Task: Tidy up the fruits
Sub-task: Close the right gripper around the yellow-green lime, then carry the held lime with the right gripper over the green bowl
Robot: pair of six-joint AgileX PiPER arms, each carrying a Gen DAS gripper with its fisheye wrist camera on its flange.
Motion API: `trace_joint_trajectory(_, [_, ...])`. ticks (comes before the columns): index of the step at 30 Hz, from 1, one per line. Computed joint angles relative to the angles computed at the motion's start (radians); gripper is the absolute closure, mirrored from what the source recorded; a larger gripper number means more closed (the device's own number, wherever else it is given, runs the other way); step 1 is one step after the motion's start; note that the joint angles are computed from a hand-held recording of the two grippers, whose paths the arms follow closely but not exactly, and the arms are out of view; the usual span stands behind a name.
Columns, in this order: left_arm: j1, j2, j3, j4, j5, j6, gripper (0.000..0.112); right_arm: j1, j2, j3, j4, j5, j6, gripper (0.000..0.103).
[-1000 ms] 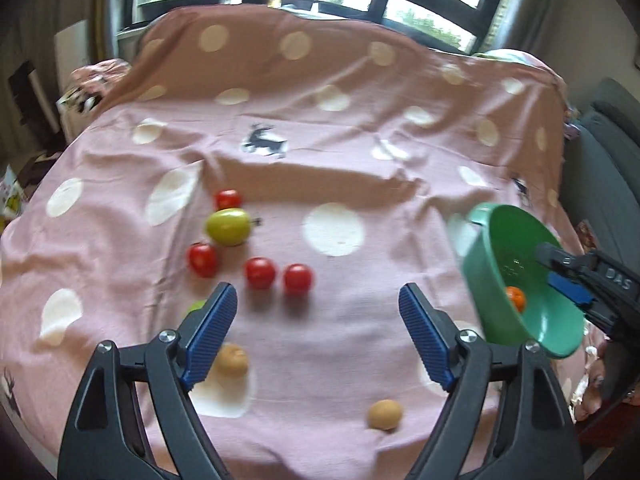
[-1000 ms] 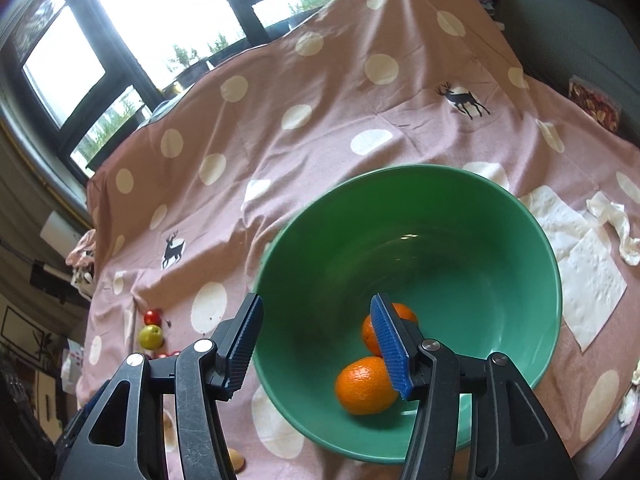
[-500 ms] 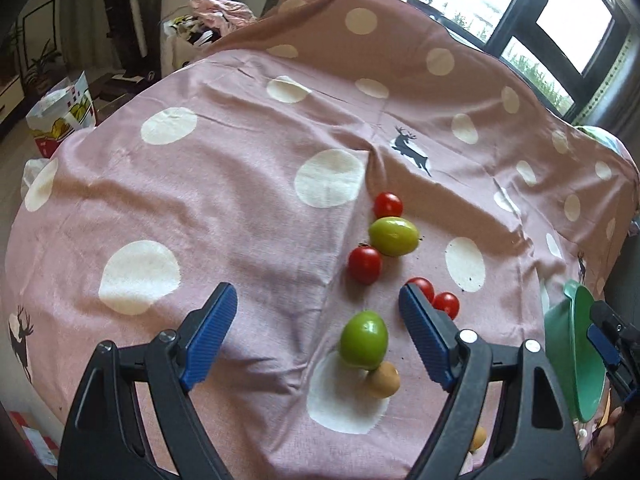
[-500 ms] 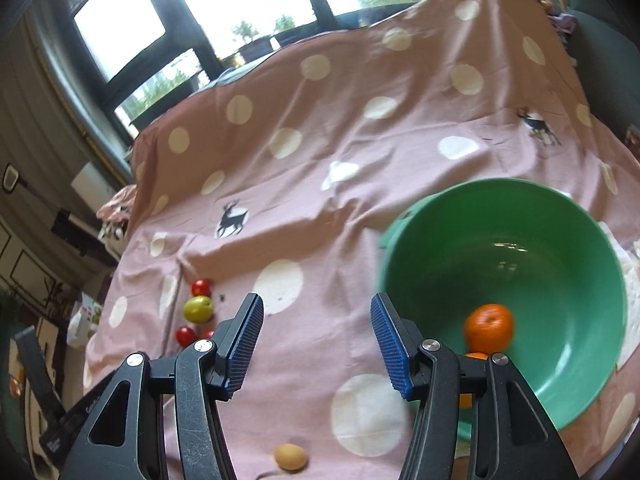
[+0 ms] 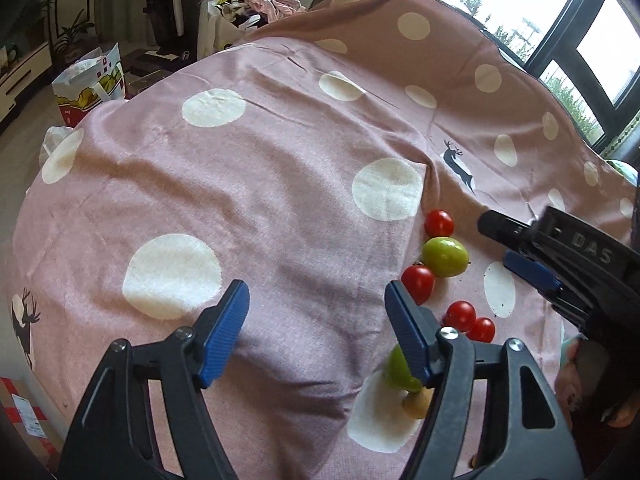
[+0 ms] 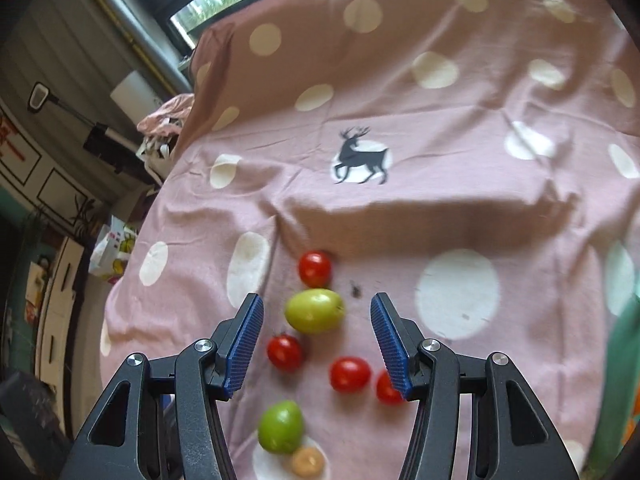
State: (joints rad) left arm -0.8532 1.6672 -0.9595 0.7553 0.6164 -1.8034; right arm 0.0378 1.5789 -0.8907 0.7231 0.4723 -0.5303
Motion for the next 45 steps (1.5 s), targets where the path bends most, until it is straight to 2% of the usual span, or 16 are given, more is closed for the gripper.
trace_joint_trajectory(4, [0.014,0.001,0.007,-0.020,-0.022,0.021,0.043,0.108,0.085,-0.037,-0.222,-0.100,0.201,0.046])
trace_joint_trajectory(7, [0.011,0.005,0.001,-0.025,-0.014,0.023,0.043,0.137,0.138,-0.065,-0.342,-0.110,0.309,0.046])
trace_joint_trajectory(10, [0.002,0.009,-0.008,-0.021,-0.003,0.023,0.043,0.135,0.169,-0.077,-0.356,-0.104,0.312,0.046])
trace_joint_trajectory(13, [-0.002,0.016,-0.016,-0.026,-0.001,0.034,0.043,0.118,0.189,-0.082,-0.253,-0.096,0.221,0.048])
trace_joint_trajectory(14, [-0.003,0.017,-0.018,-0.027,0.001,0.035,0.043,0.117,0.191,-0.078,-0.244,-0.103,0.214,0.054])
trace_joint_trajectory(17, [-0.009,0.015,-0.018,-0.018,0.000,0.027,0.043,0.126,0.181,-0.058,-0.245,-0.131,0.203,0.055])
trace_joint_trajectory(21, [-0.022,0.006,-0.014,0.012,-0.014,0.011,0.043,0.117,0.146,-0.036,-0.241,-0.121,0.210,0.055])
trace_joint_trajectory(24, [-0.033,0.005,-0.020,0.026,-0.020,0.011,0.043,0.079,0.061,0.008,-0.191,-0.083,0.146,0.055])
trace_joint_trajectory(28, [-0.060,0.013,-0.038,0.042,-0.021,0.011,0.043,0.003,-0.095,0.118,-0.205,-0.043,0.133,0.055])
trace_joint_trajectory(31, [-0.077,0.025,-0.053,0.044,-0.035,0.020,0.043,-0.104,-0.159,0.202,-0.108,0.014,0.015,0.055])
trace_joint_trajectory(33, [-0.086,0.040,-0.070,0.032,-0.037,0.037,0.043,-0.176,-0.167,0.248,-0.055,0.041,-0.055,0.055])
trace_joint_trajectory(35, [-0.097,0.055,-0.089,0.024,-0.035,0.057,0.043,-0.217,-0.156,0.270,-0.075,0.056,-0.048,0.055])
trace_joint_trajectory(40, [-0.114,0.081,-0.118,0.010,-0.043,0.087,0.043,-0.257,-0.125,0.269,-0.108,0.070,-0.046,0.055])
trace_joint_trajectory(45, [-0.119,0.087,-0.128,-0.016,-0.064,0.115,0.043,-0.322,-0.129,0.274,-0.019,0.114,-0.159,0.055])
